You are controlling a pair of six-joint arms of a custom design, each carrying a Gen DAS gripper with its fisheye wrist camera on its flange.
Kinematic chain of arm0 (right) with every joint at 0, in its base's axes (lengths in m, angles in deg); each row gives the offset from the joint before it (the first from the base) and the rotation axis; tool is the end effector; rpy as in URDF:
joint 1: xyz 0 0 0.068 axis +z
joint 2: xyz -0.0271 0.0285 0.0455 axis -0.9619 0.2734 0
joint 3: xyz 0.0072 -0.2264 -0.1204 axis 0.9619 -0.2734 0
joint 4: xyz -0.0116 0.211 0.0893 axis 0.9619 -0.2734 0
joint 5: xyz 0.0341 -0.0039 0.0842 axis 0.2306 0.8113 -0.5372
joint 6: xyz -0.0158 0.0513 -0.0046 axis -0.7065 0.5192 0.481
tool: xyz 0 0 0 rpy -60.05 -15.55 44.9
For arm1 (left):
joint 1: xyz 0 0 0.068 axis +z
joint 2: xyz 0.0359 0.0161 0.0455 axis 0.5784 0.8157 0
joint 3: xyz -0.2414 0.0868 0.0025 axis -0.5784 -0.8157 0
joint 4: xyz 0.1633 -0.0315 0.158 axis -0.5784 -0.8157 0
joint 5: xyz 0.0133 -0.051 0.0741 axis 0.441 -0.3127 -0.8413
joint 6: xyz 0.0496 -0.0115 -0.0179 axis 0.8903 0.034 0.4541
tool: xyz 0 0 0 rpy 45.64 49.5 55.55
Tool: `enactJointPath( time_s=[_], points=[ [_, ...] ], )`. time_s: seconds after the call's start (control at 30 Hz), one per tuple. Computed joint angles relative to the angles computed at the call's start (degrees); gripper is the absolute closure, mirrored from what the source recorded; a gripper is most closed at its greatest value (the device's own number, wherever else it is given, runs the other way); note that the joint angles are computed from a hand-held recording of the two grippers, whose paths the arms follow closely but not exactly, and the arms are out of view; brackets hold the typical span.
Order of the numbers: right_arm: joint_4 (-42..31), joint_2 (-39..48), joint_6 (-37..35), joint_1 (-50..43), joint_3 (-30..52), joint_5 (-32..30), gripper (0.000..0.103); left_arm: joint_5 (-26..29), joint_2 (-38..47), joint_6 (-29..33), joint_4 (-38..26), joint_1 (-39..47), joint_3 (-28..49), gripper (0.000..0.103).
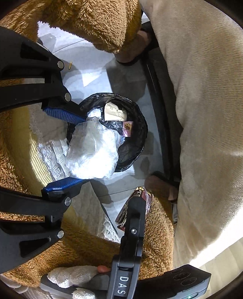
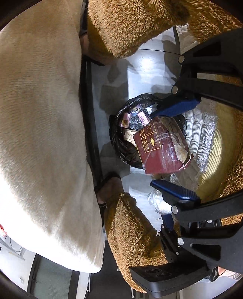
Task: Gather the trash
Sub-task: 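Open both tools to drop the plastic bag and maroon packet into the bin, then raise both tools back over the bed toward the remaining trash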
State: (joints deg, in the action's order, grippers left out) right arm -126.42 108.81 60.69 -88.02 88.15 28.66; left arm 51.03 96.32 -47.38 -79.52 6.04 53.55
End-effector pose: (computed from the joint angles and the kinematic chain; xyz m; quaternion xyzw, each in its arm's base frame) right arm 0.1931 -0.0313 0.2638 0.1596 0.9600 0.2289 0.0212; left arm 0.2290 -0.1414 0.2642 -0.2773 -0.9477 0.1546 0.0319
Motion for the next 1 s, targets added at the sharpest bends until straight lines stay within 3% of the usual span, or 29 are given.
enactJointPath(
  time_s=[0.27,0.33,0.4,0.43,1.0],
  points=[
    [0.52,0.96,0.51,0.8,-0.72,0.02,0.037,-0.64,1.1,-0.73,-0.28,-0.12,-0.19,0.049],
    [0.87,0.71,0.56,0.68,-0.95,-0.18,0.037,-1.44,1.07,-1.41,-0.25,-0.02,-0.1,0.037],
    [1.01,0.49,0.91,0.48,-0.95,-0.29,0.035,-2.39,0.77,-1.88,0.09,-0.02,-0.14,0.033],
    [1.09,0.37,1.1,0.38,-1.02,-0.4,0.031,-2.7,0.62,-1.97,0.23,-0.03,-0.17,0.033],
    [0.48,-1.94,0.65,1.09,0.19,0.02,0.031,-1.58,-1.39,-2.38,1.56,2.35,0.52,0.033]
  ],
)
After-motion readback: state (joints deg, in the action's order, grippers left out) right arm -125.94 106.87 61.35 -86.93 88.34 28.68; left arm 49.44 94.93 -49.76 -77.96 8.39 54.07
